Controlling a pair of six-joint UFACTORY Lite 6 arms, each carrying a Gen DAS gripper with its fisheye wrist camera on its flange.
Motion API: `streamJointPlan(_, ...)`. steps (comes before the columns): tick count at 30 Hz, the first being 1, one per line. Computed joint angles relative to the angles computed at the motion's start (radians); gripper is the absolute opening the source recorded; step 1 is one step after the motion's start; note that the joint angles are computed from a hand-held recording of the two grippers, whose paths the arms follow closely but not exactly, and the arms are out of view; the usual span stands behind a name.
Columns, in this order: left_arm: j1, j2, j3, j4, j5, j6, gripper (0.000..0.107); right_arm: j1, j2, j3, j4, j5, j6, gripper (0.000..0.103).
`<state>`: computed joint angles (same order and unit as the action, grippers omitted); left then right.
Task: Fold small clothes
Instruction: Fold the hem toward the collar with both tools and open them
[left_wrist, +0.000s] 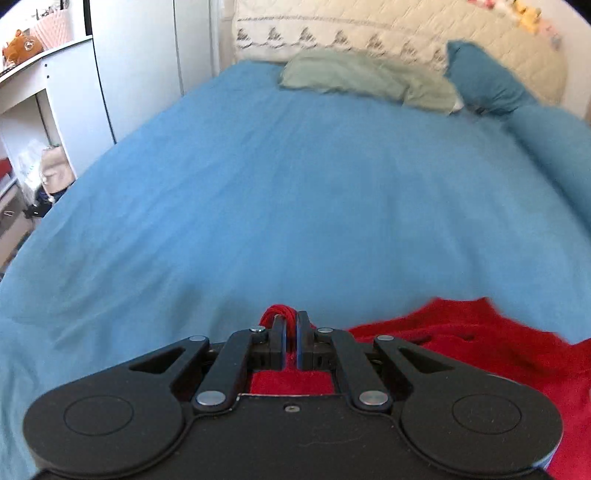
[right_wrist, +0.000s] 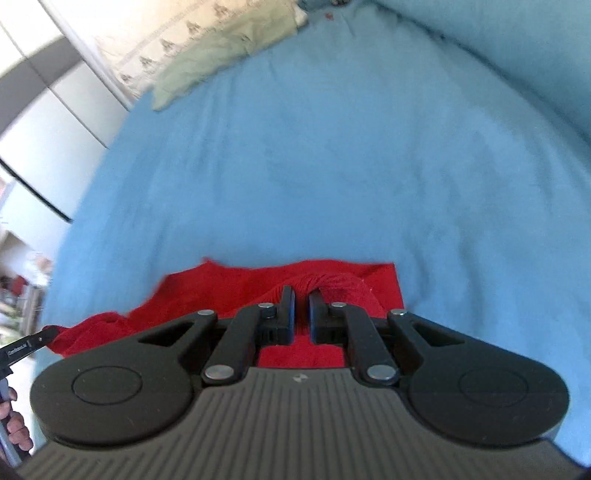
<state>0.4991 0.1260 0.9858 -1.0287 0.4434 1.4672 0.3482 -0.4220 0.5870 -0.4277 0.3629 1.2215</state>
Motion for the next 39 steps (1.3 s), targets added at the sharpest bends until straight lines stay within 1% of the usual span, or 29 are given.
streamJointPlan(1, -0.025, 0.044, 0.016, -0.005, -0.044, -0.009, 0.005, -0.035, 0.084, 0.027, -0.005, -0.046, -0.007, 0.022)
streamJointPlan(2, -0.038, 0.087, 0.043, 0.002, -0.067, -0.031, 0.005, -0.056, 0.136, 0.047, -0.013, -0.078, -0.006, 0.022)
streamJointPlan(4, -0.047, 0.139, 0.085, 0.049, -0.079, -0.094, 0.005, -0.077, 0.214, 0.087, -0.06, -0.109, 0.029, 0.022)
streamJointPlan(6, -0.051, 0.155, 0.102, 0.083, -0.086, -0.11, 0.006, -0.083, 0.256, 0.108, -0.091, -0.124, 0.045, 0.023)
streamJointPlan(7, -0.069, 0.158, 0.113, 0.125, -0.1, -0.153, 0.016, -0.071, 0.269, 0.122, -0.12, -0.114, 0.068, 0.025)
streamJointPlan(8, -0.056, 0.149, 0.116, 0.139, -0.085, -0.155, 0.027, -0.06, 0.274, 0.137, -0.145, -0.094, 0.083, 0.029)
streamJointPlan(9, -0.051, 0.133, 0.108, 0.117, -0.076, -0.134, 0.041, -0.046, 0.262, 0.142, -0.186, -0.071, 0.116, 0.035)
streamJointPlan(10, -0.035, 0.119, 0.104, 0.083, -0.059, -0.098, 0.071, -0.036, 0.236, 0.123, -0.256, -0.063, 0.173, 0.064)
streamJointPlan(11, -0.014, 0.074, 0.069, 0.035, -0.042, -0.045, 0.085, 0.001, 0.183, 0.093, -0.354, -0.026, 0.272, 0.094)
streamJointPlan(12, 0.014, 0.029, 0.036, -0.019, -0.021, 0.025, 0.087, 0.048, 0.113, 0.054, -0.433, 0.025, 0.346, 0.101)
streamJointPlan(13, 0.044, -0.029, -0.009, -0.055, 0.002, 0.093, 0.09, 0.104, 0.05, 0.032, -0.484, 0.075, 0.377, 0.103)
streamJointPlan(14, 0.074, -0.08, -0.045, -0.049, 0.034, 0.125, 0.091, 0.16, -0.004, 0.011, -0.492, 0.115, 0.375, 0.103)
streamJointPlan(15, 0.11, -0.133, -0.081, -0.02, 0.081, 0.139, 0.092, 0.217, -0.052, 0.002, -0.459, 0.164, 0.343, 0.103)
streamJointPlan(16, 0.15, -0.176, -0.113, 0.017, 0.137, 0.146, 0.095, 0.279, -0.086, -0.009, -0.443, 0.207, 0.338, 0.103)
streamJointPlan(17, 0.188, -0.211, -0.145, 0.06, 0.193, 0.144, 0.098, 0.351, -0.122, -0.03, -0.435, 0.246, 0.354, 0.103)
streamJointPlan(18, 0.224, -0.229, -0.166, 0.112, 0.25, 0.139, 0.099, 0.417, -0.152, -0.051, -0.428, 0.279, 0.373, 0.103)
streamJointPlan(19, 0.253, -0.236, -0.19, 0.169, 0.293, 0.132, 0.099, 0.491, -0.165, -0.066, -0.431, 0.321, 0.414, 0.103)
streamJointPlan(20, 0.275, -0.246, -0.226, 0.206, 0.306, 0.133, 0.099, 0.566, -0.163, -0.084, -0.438, 0.356, 0.468, 0.103)
streamJointPlan(21, 0.293, -0.256, -0.264, 0.223, 0.297, 0.149, 0.099, 0.621, -0.157, -0.1, -0.444, 0.377, 0.517, 0.103)
streamJointPlan(22, 0.304, -0.264, -0.309, 0.24, 0.264, 0.167, 0.099, 0.676, -0.145, -0.126, -0.45, 0.388, 0.583, 0.103)
streamJointPlan(25, 0.312, -0.258, -0.408, 0.277, 0.16, 0.185, 0.099, 0.724, -0.111, -0.191, -0.442, 0.361, 0.69, 0.103)
streamJointPlan(27, 0.317, -0.235, -0.451, 0.237, 0.09, 0.257, 0.099, 0.717, -0.079, -0.231, -0.446, 0.323, 0.746, 0.103)
streamJointPlan(29, 0.333, -0.251, -0.501, 0.154, 0.06, 0.382, 0.103, 0.735, -0.038, -0.266, -0.558, 0.288, 0.865, 0.103)
streamJointPlan(30, 0.323, -0.252, -0.507, 0.149, 0.047, 0.381, 0.103, 0.742, 0.005, -0.253, -0.596, 0.274, 0.891, 0.103)
streamJointPlan(31, 0.315, -0.244, -0.505, 0.155, 0.039, 0.365, 0.103, 0.736, 0.027, -0.246, -0.603, 0.259, 0.876, 0.103)
streamJointPlan(33, 0.307, -0.232, -0.496, 0.165, 0.035, 0.333, 0.103, 0.744, 0.075, -0.217, -0.603, 0.264, 0.858, 0.103)
streamJointPlan(35, 0.285, -0.246, -0.495, 0.191, 0.031, 0.284, 0.103, 0.744, 0.057, -0.227, -0.603, 0.266, 0.858, 0.103)
streamJointPlan(37, 0.273, -0.274, -0.495, 0.24, 0.036, 0.235, 0.103, 0.71, 0.062, -0.227, -0.622, 0.234, 0.854, 0.103)
streamJointPlan(39, 0.233, -0.263, -0.46, 0.28, 0.029, 0.165, 0.103, 0.714, 0.043, -0.217, -0.587, 0.244, 0.803, 0.103)
